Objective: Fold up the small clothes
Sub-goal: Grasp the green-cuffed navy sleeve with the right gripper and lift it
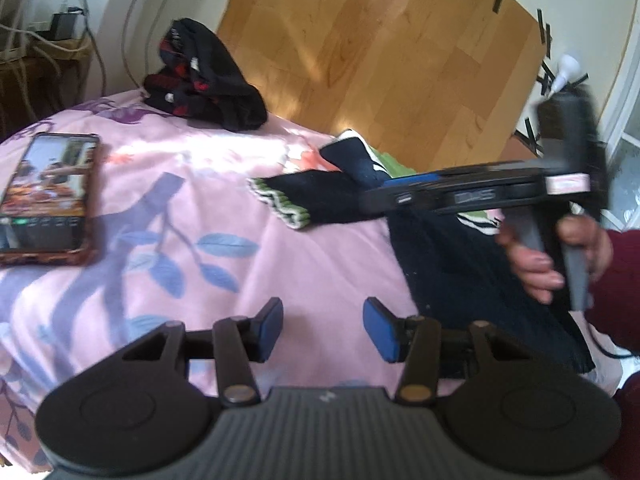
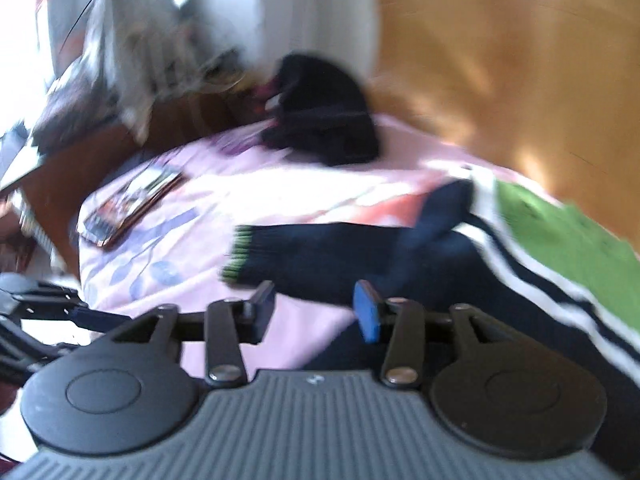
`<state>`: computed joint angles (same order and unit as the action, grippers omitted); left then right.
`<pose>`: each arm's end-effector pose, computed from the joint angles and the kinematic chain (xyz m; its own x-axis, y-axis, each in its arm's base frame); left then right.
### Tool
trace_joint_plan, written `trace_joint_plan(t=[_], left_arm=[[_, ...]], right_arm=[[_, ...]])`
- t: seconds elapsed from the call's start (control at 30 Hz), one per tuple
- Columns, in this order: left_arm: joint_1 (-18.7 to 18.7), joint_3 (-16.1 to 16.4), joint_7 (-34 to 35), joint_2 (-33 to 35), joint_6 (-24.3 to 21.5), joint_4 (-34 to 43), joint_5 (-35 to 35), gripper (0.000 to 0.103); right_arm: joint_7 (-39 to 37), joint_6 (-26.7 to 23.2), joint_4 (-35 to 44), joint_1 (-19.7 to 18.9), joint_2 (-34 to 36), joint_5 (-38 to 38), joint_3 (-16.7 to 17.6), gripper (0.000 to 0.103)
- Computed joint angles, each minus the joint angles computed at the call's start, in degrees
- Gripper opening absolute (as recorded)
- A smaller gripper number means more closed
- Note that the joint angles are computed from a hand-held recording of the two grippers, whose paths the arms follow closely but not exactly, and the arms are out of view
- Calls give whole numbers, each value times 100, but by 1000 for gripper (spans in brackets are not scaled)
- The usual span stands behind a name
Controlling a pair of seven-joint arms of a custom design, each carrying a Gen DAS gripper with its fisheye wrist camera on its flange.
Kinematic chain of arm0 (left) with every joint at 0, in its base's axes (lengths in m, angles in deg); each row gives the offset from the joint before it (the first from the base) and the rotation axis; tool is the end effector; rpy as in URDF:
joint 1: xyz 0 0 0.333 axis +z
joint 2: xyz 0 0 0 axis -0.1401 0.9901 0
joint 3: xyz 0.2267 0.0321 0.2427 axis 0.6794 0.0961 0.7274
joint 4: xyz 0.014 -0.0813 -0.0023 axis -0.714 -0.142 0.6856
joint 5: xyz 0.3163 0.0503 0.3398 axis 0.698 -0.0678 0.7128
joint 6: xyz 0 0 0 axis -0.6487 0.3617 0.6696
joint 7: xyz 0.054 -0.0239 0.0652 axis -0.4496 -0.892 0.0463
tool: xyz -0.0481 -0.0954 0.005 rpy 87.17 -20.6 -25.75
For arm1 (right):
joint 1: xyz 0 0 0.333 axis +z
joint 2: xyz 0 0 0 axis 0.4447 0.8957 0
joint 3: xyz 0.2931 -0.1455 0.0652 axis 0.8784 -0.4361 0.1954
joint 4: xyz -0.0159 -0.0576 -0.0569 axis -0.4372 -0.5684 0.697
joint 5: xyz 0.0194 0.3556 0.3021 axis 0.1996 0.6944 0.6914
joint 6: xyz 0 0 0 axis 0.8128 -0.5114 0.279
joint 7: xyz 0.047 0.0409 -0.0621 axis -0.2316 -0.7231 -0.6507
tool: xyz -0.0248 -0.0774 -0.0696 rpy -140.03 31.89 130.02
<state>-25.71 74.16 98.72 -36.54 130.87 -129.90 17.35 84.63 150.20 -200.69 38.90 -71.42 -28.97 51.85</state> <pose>0.5100 -0.2756 0.3454 -0.1785 -0.8932 0.4128 -0.5811 -0.2429 -0.7768 0.6597 0.2127 0.4499 0.8082 -0.5866 -0.0517 -0.4292 -0.5266 -0.7338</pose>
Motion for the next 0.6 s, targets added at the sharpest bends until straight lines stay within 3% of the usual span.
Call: trace_joint_plan(t=[0.13, 0.27, 0.4, 0.47, 0.53, 0.6], left_arm=[[6, 20, 11, -58, 177, -140, -184, 50], [130, 8, -321, -17, 346, -193, 60, 50], [216, 14, -509, 44, 400, -166, 340, 52], [244, 16, -591, 60, 442, -176, 427, 52], [277, 19, -682, 76, 479, -182, 516, 52], [272, 28, -678, 74, 512, -197, 496, 52]], right_arm=[[722, -358, 502, 188, 414, -873, 55, 69], [1949, -677, 1196, 345, 979, -1828, 64, 73], [2549, -576, 1419, 362, 1183, -2329, 140, 78], [2588, -339, 1340, 392, 1148, -2597, 177, 61], [2660, -118, 1324, 456, 1157, -2916, 179, 34], [2946, -162, 1495, 497, 1233, -3218, 137, 17]])
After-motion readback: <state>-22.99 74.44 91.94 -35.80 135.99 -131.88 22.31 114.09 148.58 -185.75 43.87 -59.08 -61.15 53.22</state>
